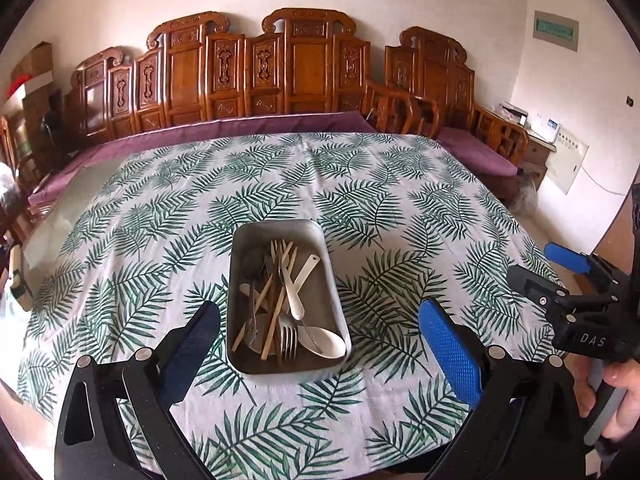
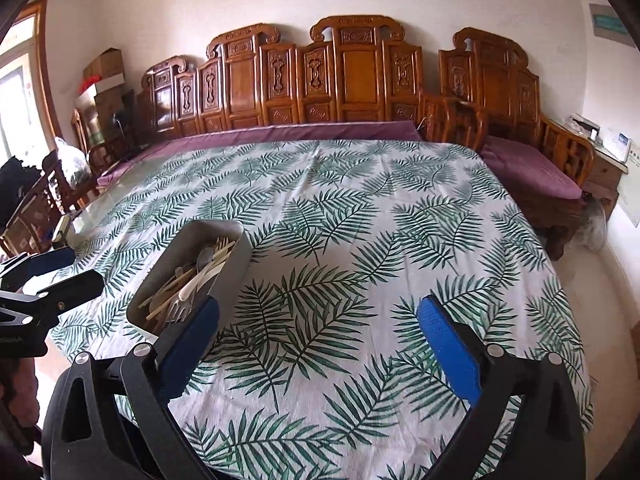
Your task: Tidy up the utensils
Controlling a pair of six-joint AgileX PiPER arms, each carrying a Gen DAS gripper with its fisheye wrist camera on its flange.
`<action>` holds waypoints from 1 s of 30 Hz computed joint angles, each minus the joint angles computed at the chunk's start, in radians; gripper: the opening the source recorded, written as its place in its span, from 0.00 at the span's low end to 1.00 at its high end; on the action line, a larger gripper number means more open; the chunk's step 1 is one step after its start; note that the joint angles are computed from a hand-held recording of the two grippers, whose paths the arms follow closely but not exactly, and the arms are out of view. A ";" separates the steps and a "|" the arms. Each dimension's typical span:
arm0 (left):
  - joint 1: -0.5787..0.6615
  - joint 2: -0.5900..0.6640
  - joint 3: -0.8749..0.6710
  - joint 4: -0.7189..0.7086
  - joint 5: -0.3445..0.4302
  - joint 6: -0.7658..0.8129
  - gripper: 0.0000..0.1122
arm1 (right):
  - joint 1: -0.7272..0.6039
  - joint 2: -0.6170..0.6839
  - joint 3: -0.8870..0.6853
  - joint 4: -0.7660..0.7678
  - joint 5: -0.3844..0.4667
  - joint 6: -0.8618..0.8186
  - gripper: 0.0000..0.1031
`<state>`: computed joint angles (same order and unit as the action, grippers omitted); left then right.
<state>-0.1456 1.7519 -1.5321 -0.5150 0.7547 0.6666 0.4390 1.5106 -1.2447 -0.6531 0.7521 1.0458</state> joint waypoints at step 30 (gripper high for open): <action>0.075 -0.382 0.076 -0.121 0.031 0.037 0.86 | 0.425 -0.192 -0.185 -0.377 0.445 0.206 0.97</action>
